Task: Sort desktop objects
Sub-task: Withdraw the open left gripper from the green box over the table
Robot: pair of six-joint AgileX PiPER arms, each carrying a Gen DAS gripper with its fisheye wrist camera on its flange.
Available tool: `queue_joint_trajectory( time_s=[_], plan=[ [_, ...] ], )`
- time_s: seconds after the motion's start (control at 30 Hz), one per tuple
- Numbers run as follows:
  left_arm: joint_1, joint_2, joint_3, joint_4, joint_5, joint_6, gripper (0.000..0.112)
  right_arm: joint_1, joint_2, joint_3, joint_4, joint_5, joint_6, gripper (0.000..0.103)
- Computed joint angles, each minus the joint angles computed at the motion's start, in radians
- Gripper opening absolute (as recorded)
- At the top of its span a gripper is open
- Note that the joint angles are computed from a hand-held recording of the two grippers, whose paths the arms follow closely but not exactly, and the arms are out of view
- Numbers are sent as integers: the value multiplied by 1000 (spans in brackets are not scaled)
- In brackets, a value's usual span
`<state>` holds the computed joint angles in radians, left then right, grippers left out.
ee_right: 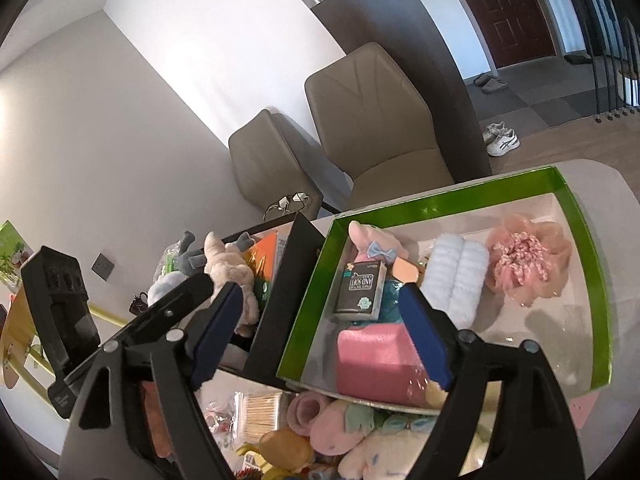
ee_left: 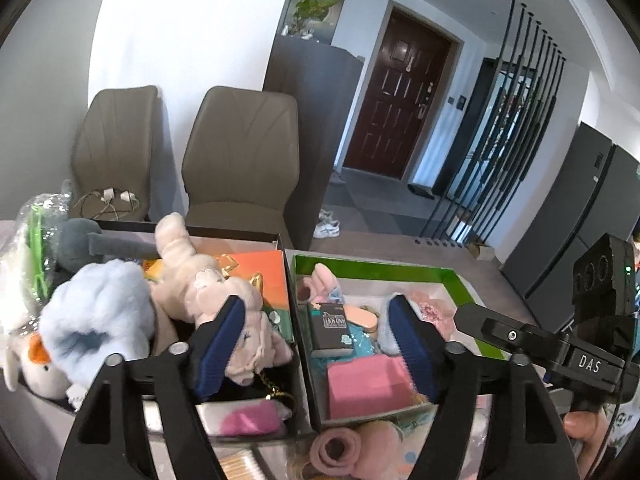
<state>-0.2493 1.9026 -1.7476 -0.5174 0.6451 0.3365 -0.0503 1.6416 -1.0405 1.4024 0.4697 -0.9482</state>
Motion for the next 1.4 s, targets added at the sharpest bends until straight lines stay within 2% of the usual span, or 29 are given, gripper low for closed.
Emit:
queue_joint_trajectory(
  time_s=[0.37, 0.43, 0.57, 0.83, 1.13, 1.27, 1.4],
  plan=[
    [-3, -141, 209, -9, -81, 66, 81, -10, -113, 147, 69, 16, -47, 86],
    [4, -173, 252, -28, -93, 91, 83, -16, -148, 181, 81, 20, -57, 88],
    [21, -227, 317, -67, -102, 144, 88, -37, -229, 253, 91, 39, -77, 103],
    [39, -345, 480, -128, -141, 226, 93, -87, -392, 384, 104, 58, -80, 103],
    [36, -485, 633, -87, -154, 203, 93, -118, -605, 518, 19, 71, 24, 103],
    [36, -565, 707, -103, -154, 217, 93, -161, -738, 647, 68, 115, -20, 103],
    [43, -664, 819, -183, -144, 296, 93, -262, -850, 733, -2, 215, 35, 103]
  ],
)
